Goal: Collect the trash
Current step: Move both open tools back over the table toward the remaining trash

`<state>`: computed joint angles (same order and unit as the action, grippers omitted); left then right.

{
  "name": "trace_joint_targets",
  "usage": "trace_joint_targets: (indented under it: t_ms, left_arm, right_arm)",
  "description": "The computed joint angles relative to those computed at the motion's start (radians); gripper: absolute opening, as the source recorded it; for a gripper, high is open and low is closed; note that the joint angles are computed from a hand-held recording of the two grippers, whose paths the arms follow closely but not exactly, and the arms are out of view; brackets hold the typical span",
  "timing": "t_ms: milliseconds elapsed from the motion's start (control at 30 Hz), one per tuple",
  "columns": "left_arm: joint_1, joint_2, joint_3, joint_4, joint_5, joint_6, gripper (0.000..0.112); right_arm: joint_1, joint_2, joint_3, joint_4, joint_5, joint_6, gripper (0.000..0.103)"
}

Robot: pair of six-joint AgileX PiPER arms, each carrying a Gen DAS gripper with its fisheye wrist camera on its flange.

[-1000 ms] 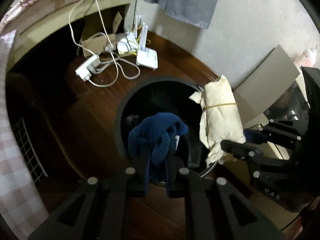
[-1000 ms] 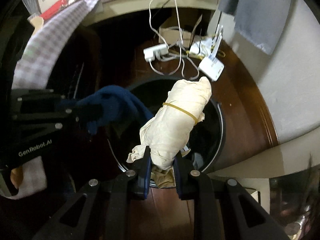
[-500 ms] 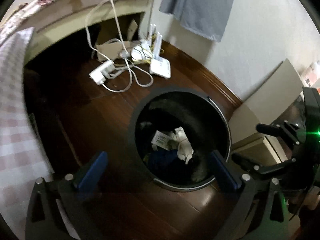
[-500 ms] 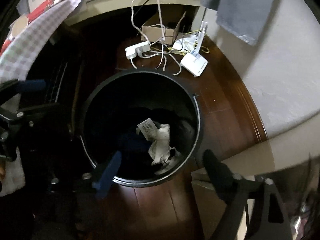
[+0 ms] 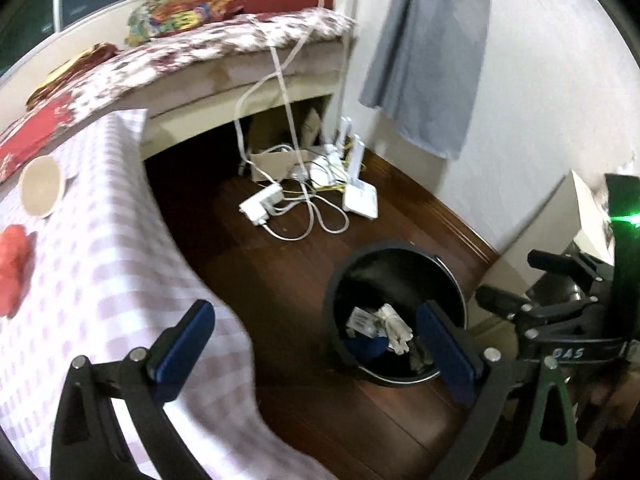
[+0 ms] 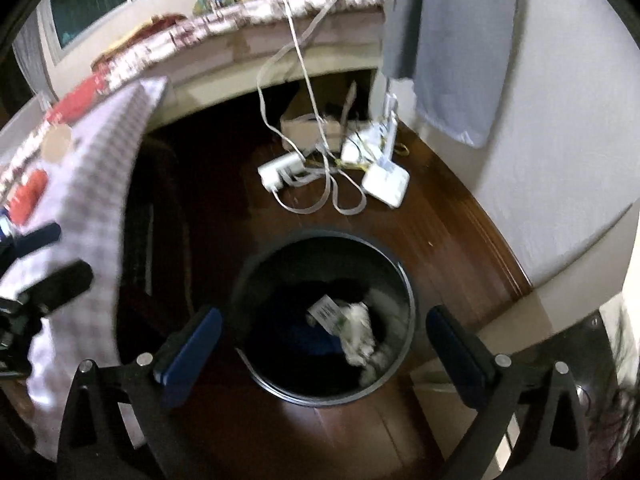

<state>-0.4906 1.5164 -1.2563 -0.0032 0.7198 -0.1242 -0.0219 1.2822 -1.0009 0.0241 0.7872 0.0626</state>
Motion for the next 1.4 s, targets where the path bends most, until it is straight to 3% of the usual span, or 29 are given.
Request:
trace_joint_targets:
  t_ms: [300, 467, 633, 833, 1133, 1400]
  left_arm:
    - [0.102, -0.08, 0.046, 0.019, -0.011, 0.001, 0.101]
    - [0.176, -0.123, 0.069, -0.021, -0.007, 0.053, 0.101]
    - [0.238, -0.186, 0.114, 0.028, -0.029, 0.068, 0.101]
    - [0.361, -0.258, 0.132, -0.019, 0.0, 0.135, 0.101]
    - [0.688, -0.349, 0.188, -0.243, 0.05, 0.385, 0.101]
    - [1.045, -0.341, 0.205, -0.429, 0.079, 0.665, 0.101]
  right_arm:
    - [0.169, -0.003, -0.088, -0.109, 0.009, 0.142, 0.103]
    - [0.258, 0.0, -0.146, -0.153, 0.073, 0.188, 0.103]
    - [0.381, 0.009, -0.214, -0.248, 0.134, 0.266, 0.103]
    - [0.522, 0.057, -0.324, -0.317, 0.196, 0.318, 0.103]
    - [0.71, 0.197, -0.542, -0.327, 0.234, 0.338, 0.103]
    - [0.832, 0.405, -0.836, -0.31, 0.319, 0.301, 0.103]
